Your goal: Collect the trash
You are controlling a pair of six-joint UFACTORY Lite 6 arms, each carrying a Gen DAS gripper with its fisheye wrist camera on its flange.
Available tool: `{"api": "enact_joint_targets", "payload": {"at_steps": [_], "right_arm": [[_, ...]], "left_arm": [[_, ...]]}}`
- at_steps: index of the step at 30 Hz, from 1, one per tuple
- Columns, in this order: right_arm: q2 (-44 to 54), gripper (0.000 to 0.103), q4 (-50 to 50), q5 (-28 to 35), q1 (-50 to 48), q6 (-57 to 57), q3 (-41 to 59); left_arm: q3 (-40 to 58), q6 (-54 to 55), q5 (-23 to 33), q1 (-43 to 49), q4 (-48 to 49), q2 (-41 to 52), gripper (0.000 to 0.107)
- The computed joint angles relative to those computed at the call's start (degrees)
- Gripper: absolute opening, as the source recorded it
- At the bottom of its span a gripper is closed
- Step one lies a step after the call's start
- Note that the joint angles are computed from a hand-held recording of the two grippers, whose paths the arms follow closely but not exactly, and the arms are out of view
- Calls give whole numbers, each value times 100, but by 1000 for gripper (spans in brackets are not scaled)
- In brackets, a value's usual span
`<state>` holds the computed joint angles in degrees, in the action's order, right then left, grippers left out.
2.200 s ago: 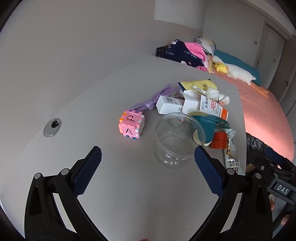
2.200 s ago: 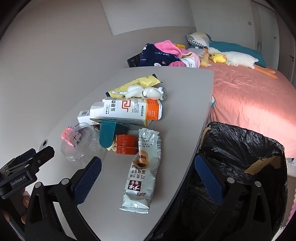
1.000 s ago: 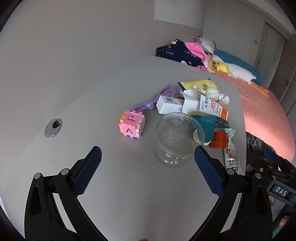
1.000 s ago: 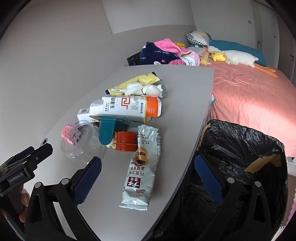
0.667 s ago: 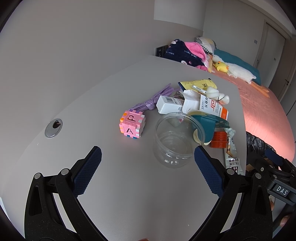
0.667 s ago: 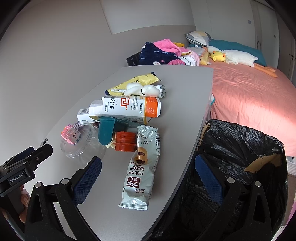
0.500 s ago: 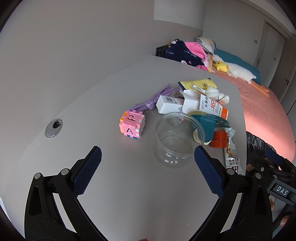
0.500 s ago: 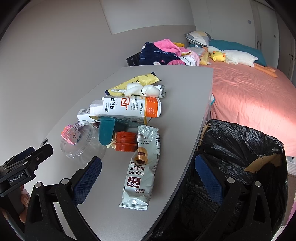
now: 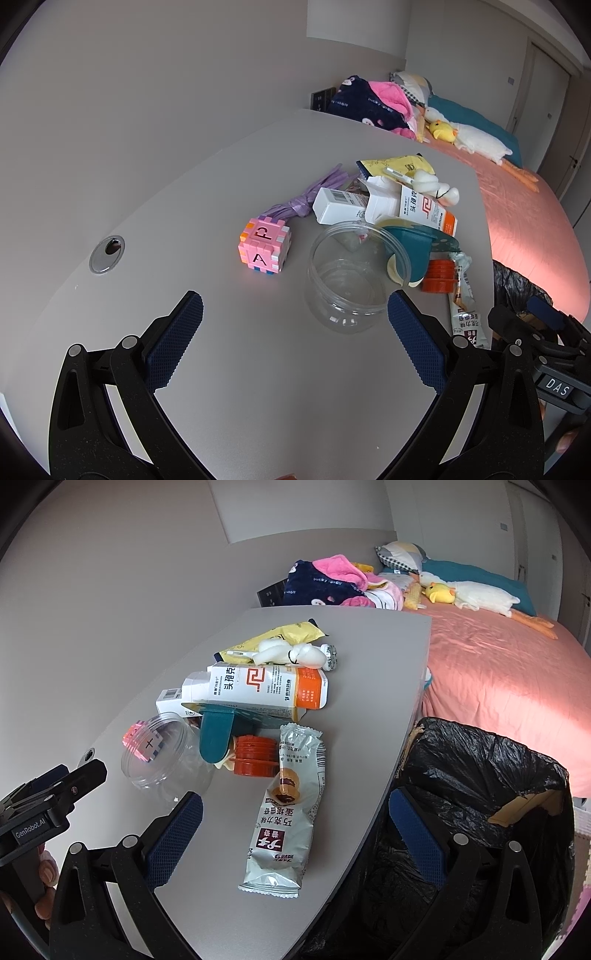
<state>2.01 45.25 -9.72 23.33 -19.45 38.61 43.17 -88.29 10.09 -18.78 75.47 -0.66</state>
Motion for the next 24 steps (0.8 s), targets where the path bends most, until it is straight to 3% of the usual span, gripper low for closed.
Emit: {"api": "enact_joint_targets", "payload": {"at_steps": [24], "right_arm": [[357,100,-326,-9,-1,269,172]], "left_arm": [[95,331,-79,60,-329,172,97]]}}
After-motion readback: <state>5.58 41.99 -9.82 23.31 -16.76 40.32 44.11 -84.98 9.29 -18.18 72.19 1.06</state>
